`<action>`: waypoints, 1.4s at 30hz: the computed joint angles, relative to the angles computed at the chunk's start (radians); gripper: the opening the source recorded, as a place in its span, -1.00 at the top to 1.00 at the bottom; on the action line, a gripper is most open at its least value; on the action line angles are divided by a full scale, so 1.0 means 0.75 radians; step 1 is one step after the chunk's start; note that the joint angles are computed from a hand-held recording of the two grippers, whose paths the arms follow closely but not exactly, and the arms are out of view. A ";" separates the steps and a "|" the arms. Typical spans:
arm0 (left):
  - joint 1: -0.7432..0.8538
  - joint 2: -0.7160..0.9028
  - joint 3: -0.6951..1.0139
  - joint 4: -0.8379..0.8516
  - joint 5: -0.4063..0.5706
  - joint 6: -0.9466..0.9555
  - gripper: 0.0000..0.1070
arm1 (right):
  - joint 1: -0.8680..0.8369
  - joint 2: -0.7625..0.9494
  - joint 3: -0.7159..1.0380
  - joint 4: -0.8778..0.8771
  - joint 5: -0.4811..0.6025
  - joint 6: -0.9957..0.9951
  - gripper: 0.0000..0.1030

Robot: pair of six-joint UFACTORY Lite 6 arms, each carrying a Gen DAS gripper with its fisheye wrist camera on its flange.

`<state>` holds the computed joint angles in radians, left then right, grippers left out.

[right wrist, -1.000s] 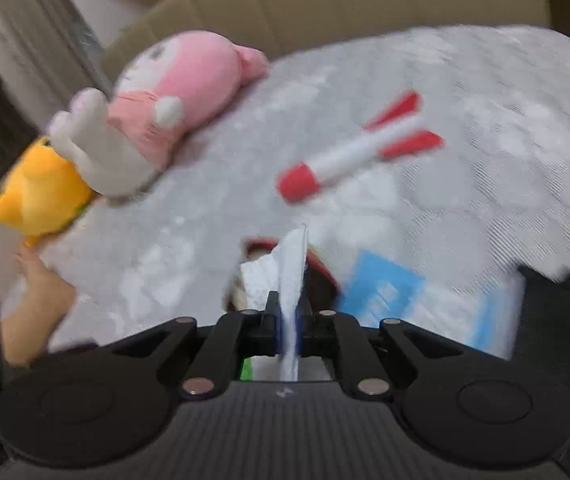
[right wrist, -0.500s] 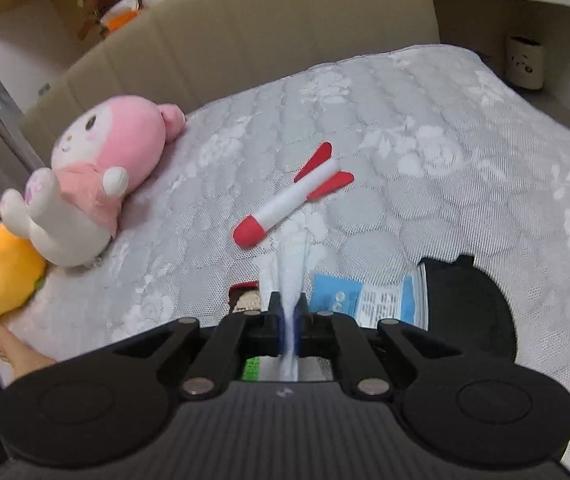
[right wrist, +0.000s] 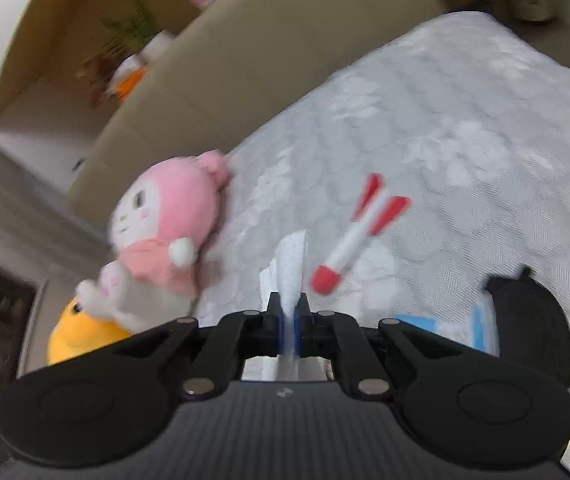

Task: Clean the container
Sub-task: 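Carry the tissue in the right gripper toward the black lid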

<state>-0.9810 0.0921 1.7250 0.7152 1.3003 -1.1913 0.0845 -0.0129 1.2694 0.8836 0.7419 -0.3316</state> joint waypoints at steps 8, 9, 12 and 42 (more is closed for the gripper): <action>0.250 -0.121 -0.219 -0.187 -0.485 0.086 -0.93 | -0.011 0.179 0.266 -0.150 0.019 0.056 0.81; 0.271 -0.118 -0.299 -0.113 -0.575 0.006 -0.93 | -0.002 0.191 0.260 -0.164 0.012 0.042 0.79; 0.323 -0.117 -0.599 0.057 -0.856 -0.406 -0.93 | 0.058 0.272 0.256 -0.316 -0.009 0.112 0.79; -0.012 0.055 -1.004 0.369 -1.031 -0.668 -0.93 | 0.312 0.162 -0.305 -0.276 -0.274 -0.167 0.77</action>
<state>-0.9899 0.1330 0.9721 0.9923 0.5271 -1.6927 0.3185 0.1086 1.0406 0.6767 0.5361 -0.4568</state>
